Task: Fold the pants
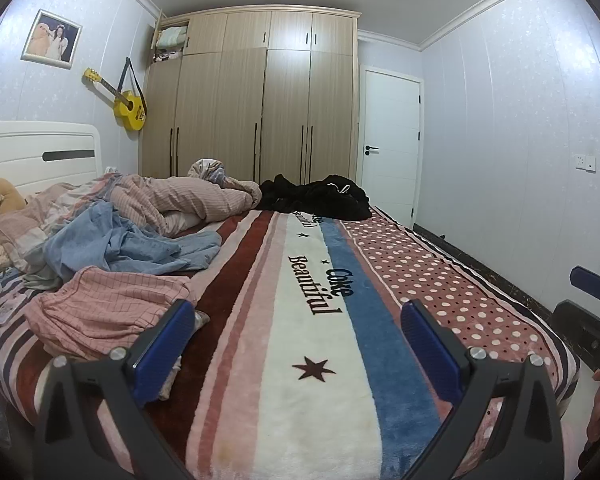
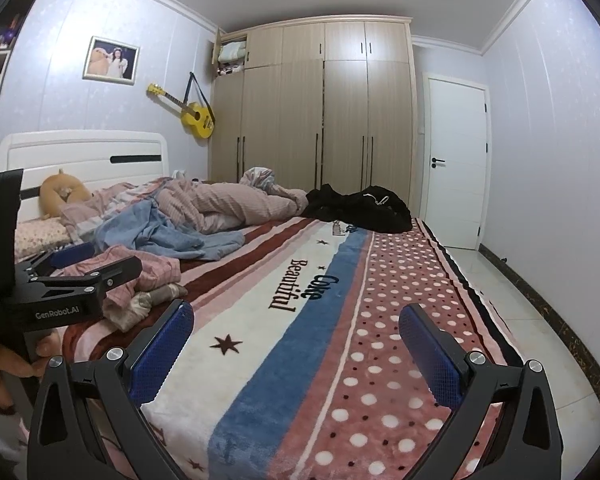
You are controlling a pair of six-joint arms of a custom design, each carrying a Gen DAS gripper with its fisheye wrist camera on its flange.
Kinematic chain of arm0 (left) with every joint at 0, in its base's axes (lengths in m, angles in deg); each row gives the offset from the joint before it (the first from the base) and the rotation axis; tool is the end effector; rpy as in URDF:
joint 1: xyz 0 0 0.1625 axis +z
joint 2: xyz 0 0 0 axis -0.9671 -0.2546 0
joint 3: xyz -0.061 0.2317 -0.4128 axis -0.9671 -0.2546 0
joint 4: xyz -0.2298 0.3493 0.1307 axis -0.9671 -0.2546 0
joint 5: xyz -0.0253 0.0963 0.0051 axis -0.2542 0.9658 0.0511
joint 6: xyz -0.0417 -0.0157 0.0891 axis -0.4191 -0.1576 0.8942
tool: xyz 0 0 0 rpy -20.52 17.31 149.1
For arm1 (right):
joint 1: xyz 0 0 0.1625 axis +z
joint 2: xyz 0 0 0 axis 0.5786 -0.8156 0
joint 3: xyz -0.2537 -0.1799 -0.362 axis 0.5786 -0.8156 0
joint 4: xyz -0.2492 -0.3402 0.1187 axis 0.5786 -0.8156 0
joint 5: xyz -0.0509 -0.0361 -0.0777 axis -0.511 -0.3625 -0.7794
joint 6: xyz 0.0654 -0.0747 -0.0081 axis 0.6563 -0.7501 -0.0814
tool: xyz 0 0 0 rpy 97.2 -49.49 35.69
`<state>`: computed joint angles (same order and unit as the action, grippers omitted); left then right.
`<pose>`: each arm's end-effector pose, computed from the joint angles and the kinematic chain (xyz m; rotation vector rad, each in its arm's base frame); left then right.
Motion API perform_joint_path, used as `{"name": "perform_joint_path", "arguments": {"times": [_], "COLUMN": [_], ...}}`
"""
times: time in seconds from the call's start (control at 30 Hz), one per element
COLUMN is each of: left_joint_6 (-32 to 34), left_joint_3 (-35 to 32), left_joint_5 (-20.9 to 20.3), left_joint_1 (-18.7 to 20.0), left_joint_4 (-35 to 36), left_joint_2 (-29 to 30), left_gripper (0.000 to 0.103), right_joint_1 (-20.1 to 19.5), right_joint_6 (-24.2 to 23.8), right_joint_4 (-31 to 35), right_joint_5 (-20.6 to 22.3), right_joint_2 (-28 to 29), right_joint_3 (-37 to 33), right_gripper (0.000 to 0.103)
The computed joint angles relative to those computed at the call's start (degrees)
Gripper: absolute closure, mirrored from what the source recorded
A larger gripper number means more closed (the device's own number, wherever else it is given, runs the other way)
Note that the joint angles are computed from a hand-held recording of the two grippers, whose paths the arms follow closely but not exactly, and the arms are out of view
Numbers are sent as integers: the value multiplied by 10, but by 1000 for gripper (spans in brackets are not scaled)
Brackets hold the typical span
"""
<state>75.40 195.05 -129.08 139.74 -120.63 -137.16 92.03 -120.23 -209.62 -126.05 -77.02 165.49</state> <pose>-0.0793 -0.5716 0.4154 0.8460 2.1380 -1.4309 0.4484 -0.4804 0.0563 0.6930 -2.0043 1.4655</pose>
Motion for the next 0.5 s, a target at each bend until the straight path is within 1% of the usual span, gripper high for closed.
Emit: {"name": "perform_joint_path", "arguments": {"times": [0.5], "left_joint_6": [1], "left_joint_3": [0], "left_joint_5": [4], "left_joint_1": [-4], "left_joint_4": [-6], "left_joint_2": [3], "left_gripper": [1], "right_joint_1": [-2], "right_joint_6": [3], "right_joint_4": [2], "right_joint_5": [4], "right_joint_2": [-3], "right_joint_3": [2], "right_gripper": [1]}}
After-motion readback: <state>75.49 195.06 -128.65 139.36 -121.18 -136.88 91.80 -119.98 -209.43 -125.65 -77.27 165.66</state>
